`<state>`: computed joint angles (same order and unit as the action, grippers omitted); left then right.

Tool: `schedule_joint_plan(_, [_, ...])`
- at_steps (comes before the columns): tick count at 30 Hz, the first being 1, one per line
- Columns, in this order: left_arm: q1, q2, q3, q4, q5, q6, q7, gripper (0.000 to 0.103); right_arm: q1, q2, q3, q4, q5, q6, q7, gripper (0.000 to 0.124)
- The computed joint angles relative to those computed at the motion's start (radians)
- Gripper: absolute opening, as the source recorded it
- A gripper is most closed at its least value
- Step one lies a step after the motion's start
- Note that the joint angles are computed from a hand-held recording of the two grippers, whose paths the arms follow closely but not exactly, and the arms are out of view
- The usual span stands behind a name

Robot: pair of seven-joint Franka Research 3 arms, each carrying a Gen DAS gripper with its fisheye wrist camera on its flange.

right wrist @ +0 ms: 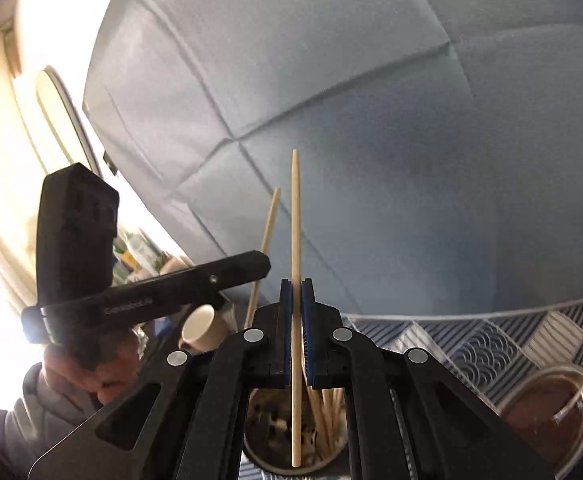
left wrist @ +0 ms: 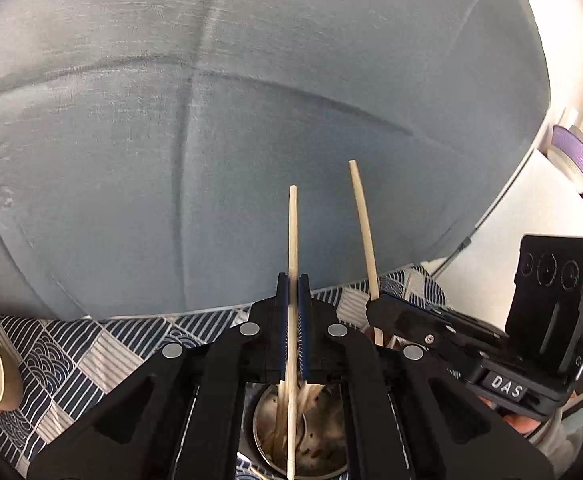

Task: Organize utensils
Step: 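Carry both held sticks above the black cup and lower them in, then open right gripper to drop its stick into the cup while left releases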

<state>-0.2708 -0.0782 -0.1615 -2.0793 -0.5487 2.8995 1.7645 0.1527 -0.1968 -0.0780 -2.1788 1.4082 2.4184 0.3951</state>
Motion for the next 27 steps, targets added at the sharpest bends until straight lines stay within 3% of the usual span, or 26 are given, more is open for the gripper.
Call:
schedule_joint_plan(4, [-0.036, 0.007, 0.008, -0.026, -0.155, 0.09, 0.14, 0.005, 0.004, 0.001, -0.011, -0.034, 0.146, -0.023, -0.13, 0.005])
schedule_joint_plan(8, [-0.059, 0.015, 0.002, -0.063, -0.233, 0.183, 0.245, 0.005, 0.01, -0.02, 0.021, -0.082, 0.25, 0.084, -0.287, 0.005])
schedule_joint_plan(12, [-0.068, 0.018, 0.005, -0.078, -0.314, 0.168, 0.336, 0.005, 0.012, -0.018, 0.021, -0.098, 0.22, 0.082, -0.296, 0.005])
schedule_joint_plan(19, [-0.074, -0.013, 0.008, -0.13, -0.316, 0.169, 0.338, 0.005, 0.014, -0.041, 0.023, -0.133, 0.191, 0.097, -0.3, 0.008])
schedule_joint_plan(21, [-0.068, -0.027, 0.011, -0.148, -0.264, 0.155, 0.297, 0.005, 0.018, -0.049, 0.023, -0.142, 0.19, 0.105, -0.298, 0.008])
schedule_joint_plan(24, [-0.095, -0.045, 0.039, -0.162, -0.28, 0.144, 0.307, 0.005, 0.02, -0.058, 0.021, -0.142, 0.185, 0.113, -0.289, 0.009])
schedule_joint_plan(27, [-0.098, -0.067, 0.046, -0.188, -0.248, 0.15, 0.276, 0.016, 0.023, -0.065, 0.022, -0.142, 0.176, 0.134, -0.272, 0.009])
